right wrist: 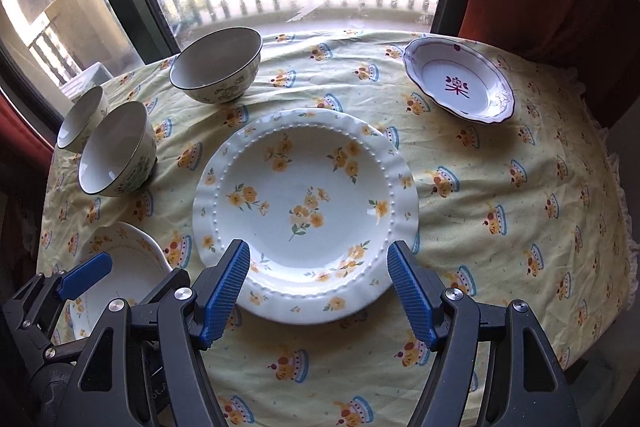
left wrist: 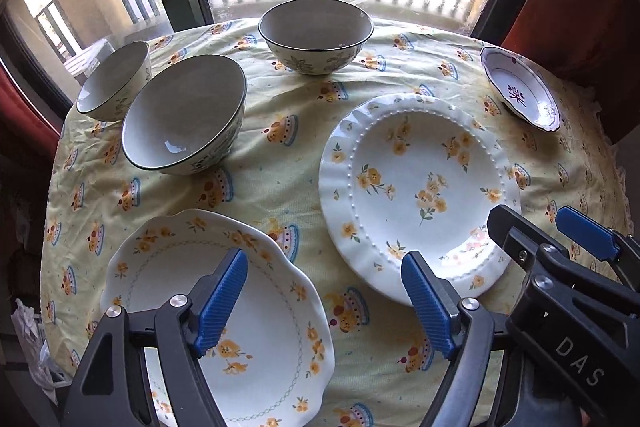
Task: Organize plates and bowls
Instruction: 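Move both grippers to the beaded-rim deep plate and grip its rim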
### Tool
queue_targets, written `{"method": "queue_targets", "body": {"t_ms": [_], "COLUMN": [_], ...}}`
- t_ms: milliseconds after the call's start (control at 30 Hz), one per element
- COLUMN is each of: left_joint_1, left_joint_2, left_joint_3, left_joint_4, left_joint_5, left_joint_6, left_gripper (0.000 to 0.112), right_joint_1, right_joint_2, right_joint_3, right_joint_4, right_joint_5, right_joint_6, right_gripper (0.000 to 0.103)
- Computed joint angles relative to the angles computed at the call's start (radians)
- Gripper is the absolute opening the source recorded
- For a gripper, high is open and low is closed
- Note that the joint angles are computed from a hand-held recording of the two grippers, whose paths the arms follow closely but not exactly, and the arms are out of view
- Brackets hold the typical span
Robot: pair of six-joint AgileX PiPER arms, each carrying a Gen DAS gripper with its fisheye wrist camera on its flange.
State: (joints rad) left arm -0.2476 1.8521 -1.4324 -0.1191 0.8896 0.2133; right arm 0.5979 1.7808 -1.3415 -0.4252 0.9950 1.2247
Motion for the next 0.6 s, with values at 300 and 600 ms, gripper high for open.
{"method": "queue_targets", "body": {"t_ms": [300,600], "left_joint_1": [-0.087,-0.131], "left_joint_2": [0.119,0.233], "left_joint_3": [-0.118,-0.222], "left_joint_4": [0.076,0.132], "left_joint_5": [0.013,0.033], "left_joint_6": [-0.165,-0.275], "left_gripper": [0.097,0.098], "right_joint_1": [-0.142,-0.265], "right_joint_2": [0.0,0.065], "right_joint_3": [0.062,0.072], "right_joint_4": [0.049,0.128], "right_joint_5": [-0.126,-0.237], "right_joint_6": [-0.193,-0.357], "right_gripper": [0.081,0.091]}}
